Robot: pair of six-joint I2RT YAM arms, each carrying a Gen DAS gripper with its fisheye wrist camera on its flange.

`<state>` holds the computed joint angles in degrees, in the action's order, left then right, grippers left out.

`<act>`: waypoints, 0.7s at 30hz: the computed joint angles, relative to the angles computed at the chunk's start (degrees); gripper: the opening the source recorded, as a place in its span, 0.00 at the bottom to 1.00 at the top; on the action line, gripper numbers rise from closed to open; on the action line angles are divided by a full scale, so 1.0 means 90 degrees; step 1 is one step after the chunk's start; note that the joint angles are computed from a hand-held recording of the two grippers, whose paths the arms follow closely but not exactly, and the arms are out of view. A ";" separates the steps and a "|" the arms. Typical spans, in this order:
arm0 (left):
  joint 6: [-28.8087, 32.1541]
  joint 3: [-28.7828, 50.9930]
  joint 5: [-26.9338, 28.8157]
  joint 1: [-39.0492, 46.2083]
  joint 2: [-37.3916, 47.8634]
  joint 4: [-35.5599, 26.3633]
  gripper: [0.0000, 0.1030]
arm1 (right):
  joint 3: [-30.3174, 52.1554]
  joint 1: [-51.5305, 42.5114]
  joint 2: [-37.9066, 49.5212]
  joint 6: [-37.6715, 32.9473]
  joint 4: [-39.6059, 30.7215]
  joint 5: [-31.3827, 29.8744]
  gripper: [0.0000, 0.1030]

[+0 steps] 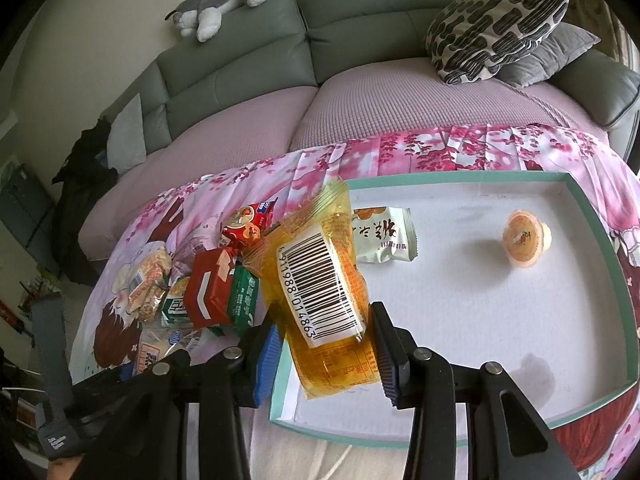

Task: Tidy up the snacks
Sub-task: 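Grasp the round bun in clear wrap with the left tool while the right tool holds the orange bag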

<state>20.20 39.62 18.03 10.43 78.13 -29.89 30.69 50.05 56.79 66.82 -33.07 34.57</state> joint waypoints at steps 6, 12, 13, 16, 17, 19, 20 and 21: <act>0.0015 0.0044 0.0066 0.0127 -0.0099 -0.0086 0.54 | -0.0029 -0.0011 -0.0015 0.0039 -0.0006 -0.0028 0.44; 0.0036 0.0087 0.0094 0.0243 -0.0192 -0.0149 0.54 | -0.0062 -0.0022 -0.0071 0.0052 -0.0028 -0.0038 0.44; 0.0032 0.0089 0.0055 0.0250 -0.0186 -0.0140 0.54 | -0.0064 -0.0026 -0.0081 0.0051 -0.0034 -0.0039 0.44; 0.0015 0.0089 0.0002 0.0313 -0.0177 -0.0119 0.54 | -0.0064 -0.0030 -0.0083 0.0043 -0.0030 -0.0043 0.44; 0.0017 0.0102 0.0021 0.0345 -0.0178 -0.0128 0.54 | -0.0059 -0.0032 -0.0079 0.0043 -0.0034 -0.0046 0.44; 0.0017 0.0122 0.0017 0.0399 -0.0189 -0.0129 0.54 | -0.0061 -0.0029 -0.0080 0.0045 -0.0034 -0.0043 0.44; 0.0013 0.0130 0.0016 0.0416 -0.0182 -0.0128 0.54 | -0.0061 -0.0029 -0.0080 0.0045 -0.0034 -0.0043 0.44; 0.0007 0.0139 0.0013 0.0429 -0.0175 -0.0131 0.54 | -0.0073 -0.0023 -0.0094 0.0048 -0.0029 -0.0041 0.44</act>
<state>20.26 40.87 18.16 14.29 76.55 -31.07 30.03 49.85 55.94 67.25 -33.33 34.20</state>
